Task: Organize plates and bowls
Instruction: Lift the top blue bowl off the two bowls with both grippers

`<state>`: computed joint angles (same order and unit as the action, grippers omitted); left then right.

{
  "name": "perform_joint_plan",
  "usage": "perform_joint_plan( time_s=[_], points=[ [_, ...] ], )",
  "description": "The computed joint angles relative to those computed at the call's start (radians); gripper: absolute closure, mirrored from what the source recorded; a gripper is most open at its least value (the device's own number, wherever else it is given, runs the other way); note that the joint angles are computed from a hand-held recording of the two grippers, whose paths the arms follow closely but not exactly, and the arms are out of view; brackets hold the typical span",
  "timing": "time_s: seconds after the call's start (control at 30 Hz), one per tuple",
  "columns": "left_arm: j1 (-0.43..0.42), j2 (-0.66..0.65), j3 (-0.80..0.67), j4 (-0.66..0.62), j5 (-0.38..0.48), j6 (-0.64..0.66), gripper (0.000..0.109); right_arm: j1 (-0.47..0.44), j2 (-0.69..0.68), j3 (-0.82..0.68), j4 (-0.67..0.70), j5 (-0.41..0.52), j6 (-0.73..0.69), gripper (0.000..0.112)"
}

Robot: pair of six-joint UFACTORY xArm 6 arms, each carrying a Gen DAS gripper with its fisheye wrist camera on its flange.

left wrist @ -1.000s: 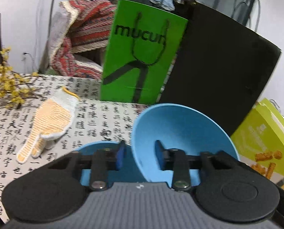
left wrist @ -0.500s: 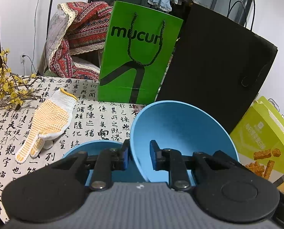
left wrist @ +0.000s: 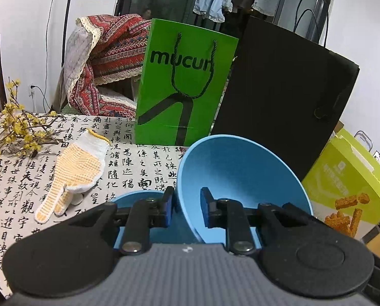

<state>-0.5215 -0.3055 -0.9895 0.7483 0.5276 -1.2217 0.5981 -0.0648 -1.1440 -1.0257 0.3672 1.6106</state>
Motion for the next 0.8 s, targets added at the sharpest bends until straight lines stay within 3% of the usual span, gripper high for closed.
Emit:
perform_joint_plan(
  time_s=[0.8],
  points=[
    [-0.031, -0.16, 0.119, -0.006, 0.051, 0.018, 0.086, 0.111, -0.095, 0.046, -0.018, 0.123, 0.037, 0.101]
  ],
)
